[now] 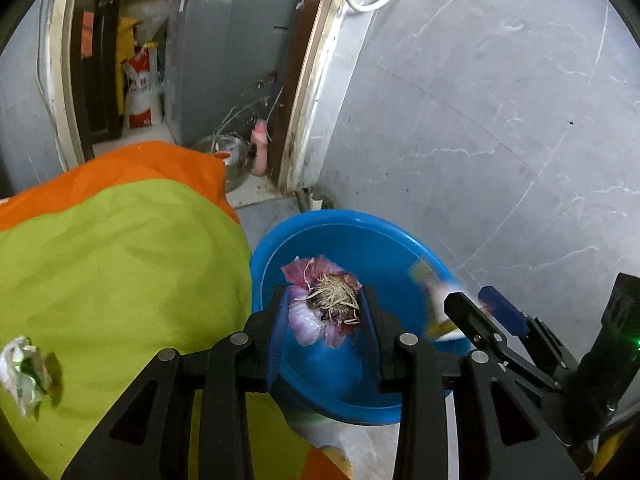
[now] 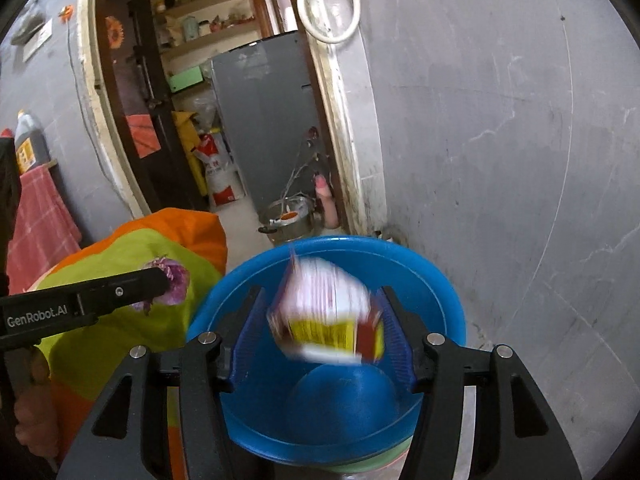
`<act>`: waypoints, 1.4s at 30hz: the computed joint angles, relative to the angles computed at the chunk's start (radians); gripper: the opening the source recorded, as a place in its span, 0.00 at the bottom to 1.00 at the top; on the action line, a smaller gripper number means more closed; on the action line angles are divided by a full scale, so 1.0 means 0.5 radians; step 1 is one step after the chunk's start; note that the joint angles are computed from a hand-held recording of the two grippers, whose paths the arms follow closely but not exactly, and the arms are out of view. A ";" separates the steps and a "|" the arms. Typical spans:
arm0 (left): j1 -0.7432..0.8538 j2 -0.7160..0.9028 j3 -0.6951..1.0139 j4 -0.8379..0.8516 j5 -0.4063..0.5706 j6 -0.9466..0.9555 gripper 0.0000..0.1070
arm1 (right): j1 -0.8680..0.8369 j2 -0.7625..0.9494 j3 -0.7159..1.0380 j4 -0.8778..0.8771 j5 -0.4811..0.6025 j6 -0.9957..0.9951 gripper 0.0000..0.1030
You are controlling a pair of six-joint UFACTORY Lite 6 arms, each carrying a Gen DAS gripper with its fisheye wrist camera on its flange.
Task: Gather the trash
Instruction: 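Carry flower and snack box to the blue basin and open both grippers, then move both open grippers back over the bed cover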
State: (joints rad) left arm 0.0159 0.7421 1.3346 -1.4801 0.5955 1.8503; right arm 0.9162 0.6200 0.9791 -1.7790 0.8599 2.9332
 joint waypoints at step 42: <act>2.006 -0.784 -0.636 -0.076 0.975 0.738 0.93 | 0.811 0.703 1.847 0.416 0.856 -1.307 1.00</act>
